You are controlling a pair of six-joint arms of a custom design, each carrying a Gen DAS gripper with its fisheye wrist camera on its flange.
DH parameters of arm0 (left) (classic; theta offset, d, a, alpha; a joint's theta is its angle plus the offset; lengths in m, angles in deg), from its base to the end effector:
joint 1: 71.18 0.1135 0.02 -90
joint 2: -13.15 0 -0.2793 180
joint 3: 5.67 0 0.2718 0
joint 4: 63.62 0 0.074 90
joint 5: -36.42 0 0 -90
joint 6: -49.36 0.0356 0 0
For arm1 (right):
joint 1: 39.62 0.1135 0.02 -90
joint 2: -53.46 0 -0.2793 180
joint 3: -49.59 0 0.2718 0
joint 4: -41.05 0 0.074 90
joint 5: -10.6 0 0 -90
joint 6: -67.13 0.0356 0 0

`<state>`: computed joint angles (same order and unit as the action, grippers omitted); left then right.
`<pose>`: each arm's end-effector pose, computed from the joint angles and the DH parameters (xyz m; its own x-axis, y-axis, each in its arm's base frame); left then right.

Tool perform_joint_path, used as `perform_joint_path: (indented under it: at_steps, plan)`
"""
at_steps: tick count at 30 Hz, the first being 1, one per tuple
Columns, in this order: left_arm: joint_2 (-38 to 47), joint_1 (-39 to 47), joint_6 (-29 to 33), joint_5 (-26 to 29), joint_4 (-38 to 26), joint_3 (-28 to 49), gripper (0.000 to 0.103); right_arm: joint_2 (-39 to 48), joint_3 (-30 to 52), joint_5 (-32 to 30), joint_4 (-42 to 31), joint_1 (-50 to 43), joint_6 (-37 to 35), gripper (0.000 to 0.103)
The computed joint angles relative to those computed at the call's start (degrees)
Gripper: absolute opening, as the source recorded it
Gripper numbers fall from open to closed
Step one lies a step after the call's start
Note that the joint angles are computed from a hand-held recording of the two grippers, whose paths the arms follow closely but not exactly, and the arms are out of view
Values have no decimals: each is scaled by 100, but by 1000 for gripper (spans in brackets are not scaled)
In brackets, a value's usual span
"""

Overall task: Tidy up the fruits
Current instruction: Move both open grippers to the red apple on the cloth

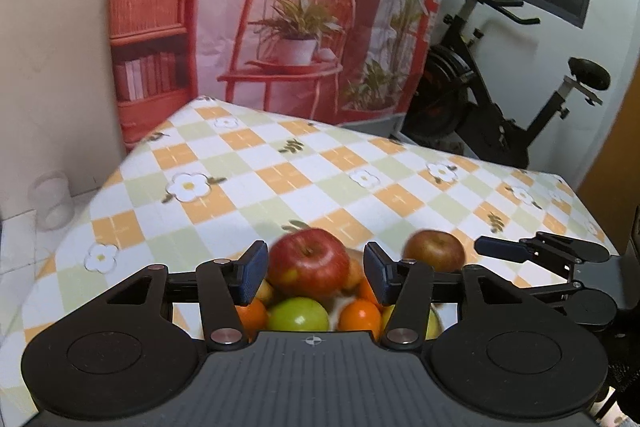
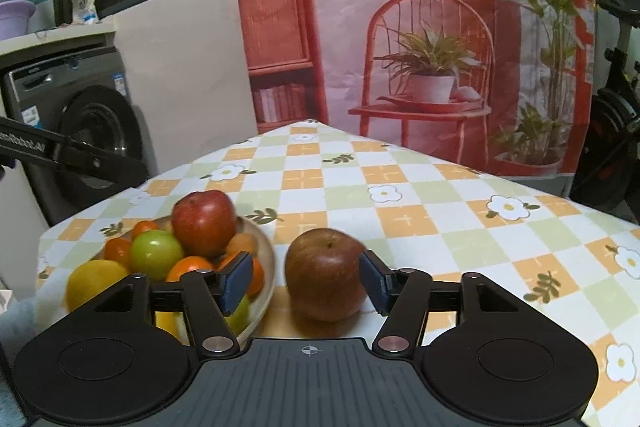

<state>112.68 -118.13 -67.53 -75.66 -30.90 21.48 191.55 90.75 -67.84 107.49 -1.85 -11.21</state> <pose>0.1674 -0.1596 0.0616 -0.6055 0.0342 -0.7951 0.2307 0.9637 -0.1342 0.2327 0.1713 -0.0250 -0.4865 -0.1265 -0.8645 -0.3729 0.9249 0.0746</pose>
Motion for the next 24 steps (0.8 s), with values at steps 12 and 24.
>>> perform_joint_path:
  at_steps: [12, 24]
  plan:
    - [325, 203, -60, -75, 349, 10, 56, 470, 607, -133, -167, -313, 41, 59]
    - [725, 249, 250, 726, 376, 628, 55, 546, 495, -456, -80, -458, -137, 59]
